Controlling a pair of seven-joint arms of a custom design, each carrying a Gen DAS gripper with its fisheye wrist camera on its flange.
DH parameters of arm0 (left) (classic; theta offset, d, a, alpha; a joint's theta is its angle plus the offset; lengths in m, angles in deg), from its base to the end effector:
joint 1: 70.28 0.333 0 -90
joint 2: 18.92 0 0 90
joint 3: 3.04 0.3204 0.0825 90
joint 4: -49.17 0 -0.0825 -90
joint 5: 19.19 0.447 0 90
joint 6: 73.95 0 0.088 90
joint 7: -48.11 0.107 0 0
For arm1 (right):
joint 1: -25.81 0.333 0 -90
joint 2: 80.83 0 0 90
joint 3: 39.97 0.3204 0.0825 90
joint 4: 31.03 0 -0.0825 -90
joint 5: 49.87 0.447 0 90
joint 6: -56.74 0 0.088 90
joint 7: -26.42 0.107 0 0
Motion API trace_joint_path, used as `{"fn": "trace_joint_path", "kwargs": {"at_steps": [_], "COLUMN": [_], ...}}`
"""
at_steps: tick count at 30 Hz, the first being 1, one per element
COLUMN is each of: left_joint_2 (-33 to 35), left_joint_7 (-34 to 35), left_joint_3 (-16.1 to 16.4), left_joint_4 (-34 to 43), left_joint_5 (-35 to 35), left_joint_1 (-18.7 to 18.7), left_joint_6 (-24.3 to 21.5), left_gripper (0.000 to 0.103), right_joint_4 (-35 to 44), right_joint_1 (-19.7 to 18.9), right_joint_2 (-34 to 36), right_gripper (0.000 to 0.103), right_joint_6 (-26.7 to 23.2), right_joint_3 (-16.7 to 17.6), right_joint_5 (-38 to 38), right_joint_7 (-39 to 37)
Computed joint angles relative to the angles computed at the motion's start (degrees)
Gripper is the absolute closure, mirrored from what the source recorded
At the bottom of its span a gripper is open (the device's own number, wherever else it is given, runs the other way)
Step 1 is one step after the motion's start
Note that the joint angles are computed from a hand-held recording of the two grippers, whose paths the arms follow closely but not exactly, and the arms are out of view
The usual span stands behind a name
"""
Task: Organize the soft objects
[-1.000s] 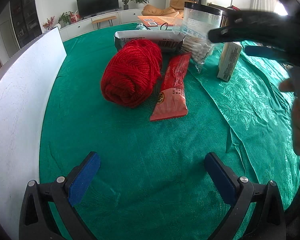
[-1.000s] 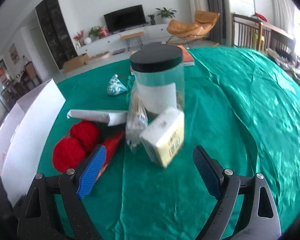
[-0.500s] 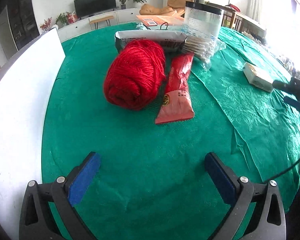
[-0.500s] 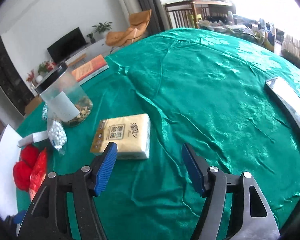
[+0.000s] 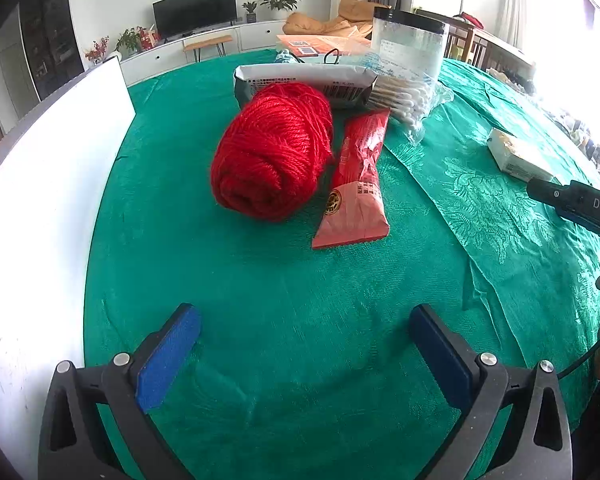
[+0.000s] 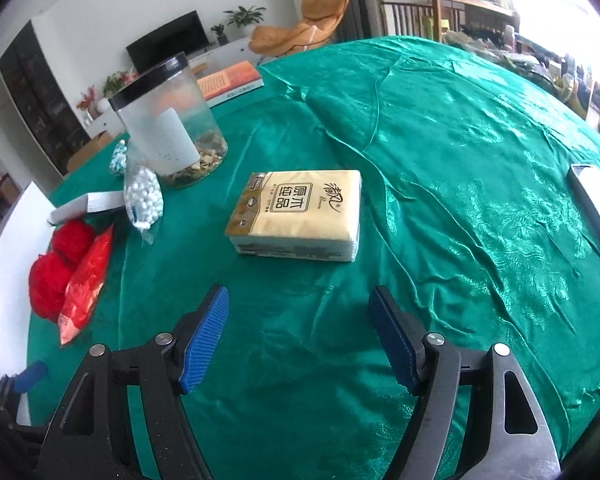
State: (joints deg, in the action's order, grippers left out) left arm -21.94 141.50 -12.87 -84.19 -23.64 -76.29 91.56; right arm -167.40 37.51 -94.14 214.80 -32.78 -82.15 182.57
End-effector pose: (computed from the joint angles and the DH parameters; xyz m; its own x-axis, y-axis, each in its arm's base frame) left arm 0.5717 -0.1579 0.3935 -0.2708 -0.9625 0.0161 -0.7895 0.2125 -0.5758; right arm 0.5188 0.2025 0.4448 -0.2738 -0.9386 -0.2097 -0.7153 0.3445 -0.6080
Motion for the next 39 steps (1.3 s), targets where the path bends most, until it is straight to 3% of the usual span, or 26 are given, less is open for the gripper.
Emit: {"fn": "trace_joint_path", "kwargs": {"at_steps": [17,39], "left_joint_2": [0.0,0.0], "left_joint_7": [-0.1,-0.1], "left_joint_3": [0.0,0.0], "left_joint_4": [0.0,0.0], "left_joint_5": [0.1,0.1], "left_joint_1": [0.0,0.0], "left_joint_6": [0.0,0.0], "left_gripper": [0.0,0.0], "right_joint_4": [5.0,5.0], "right_joint_1": [2.5,3.2], "right_joint_2": [3.3,3.3], "right_gripper": [0.017,0.016], "right_joint_6": [-11.1,-10.9], "right_joint_3": [1.0,0.2], "right_joint_5": [-5.3,-5.6], "right_joint_7": [-2.3,-2.1]}}
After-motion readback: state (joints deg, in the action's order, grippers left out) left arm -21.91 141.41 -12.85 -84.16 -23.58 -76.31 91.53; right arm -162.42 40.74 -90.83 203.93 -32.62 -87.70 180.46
